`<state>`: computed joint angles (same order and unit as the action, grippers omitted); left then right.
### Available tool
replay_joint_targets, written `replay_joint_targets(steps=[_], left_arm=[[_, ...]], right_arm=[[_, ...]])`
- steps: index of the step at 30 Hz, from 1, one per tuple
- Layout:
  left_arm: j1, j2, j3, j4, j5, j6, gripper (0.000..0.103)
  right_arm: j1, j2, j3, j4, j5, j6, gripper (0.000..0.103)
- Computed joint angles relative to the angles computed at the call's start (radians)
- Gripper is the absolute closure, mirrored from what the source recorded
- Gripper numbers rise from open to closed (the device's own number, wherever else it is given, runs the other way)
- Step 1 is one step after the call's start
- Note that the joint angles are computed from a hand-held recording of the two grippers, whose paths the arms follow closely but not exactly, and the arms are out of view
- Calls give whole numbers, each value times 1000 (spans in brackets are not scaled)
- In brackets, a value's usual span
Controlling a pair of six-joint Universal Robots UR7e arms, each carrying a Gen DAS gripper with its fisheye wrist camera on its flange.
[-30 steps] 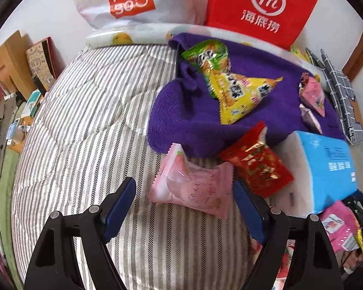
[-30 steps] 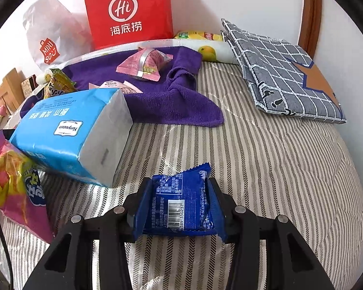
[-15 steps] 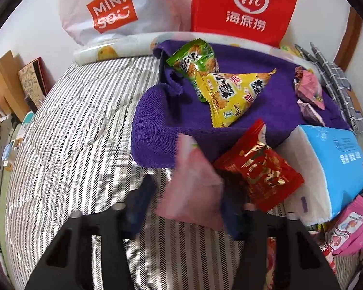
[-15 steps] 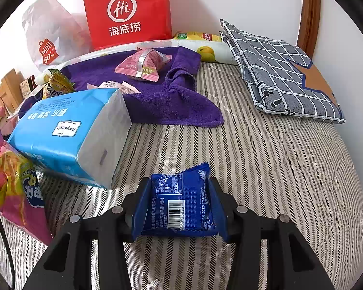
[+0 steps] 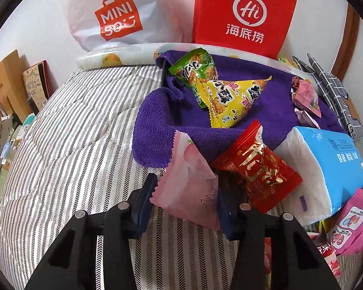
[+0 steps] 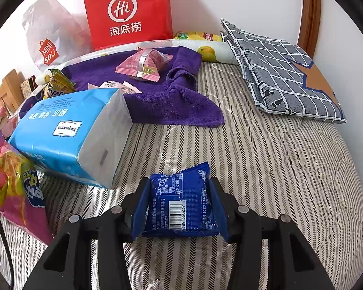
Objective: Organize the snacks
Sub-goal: 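Grasp the pink-white wrapped packet with the left tool while the right tool holds the blue packet, then carry the pink packet with the left tool while the right tool carries the blue packet over the towel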
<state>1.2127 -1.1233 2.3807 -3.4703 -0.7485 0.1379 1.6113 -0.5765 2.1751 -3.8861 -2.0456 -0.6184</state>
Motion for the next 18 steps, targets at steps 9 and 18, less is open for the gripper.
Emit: replay_joint_targets(steps=[9, 18], left_arm=[[4, -14, 10, 2, -14, -12, 72], [-7, -122, 60, 131, -64, -118, 77]], right_arm=[[1, 3, 1, -21, -8, 11, 60], [18, -19, 57, -96, 29, 60, 61]])
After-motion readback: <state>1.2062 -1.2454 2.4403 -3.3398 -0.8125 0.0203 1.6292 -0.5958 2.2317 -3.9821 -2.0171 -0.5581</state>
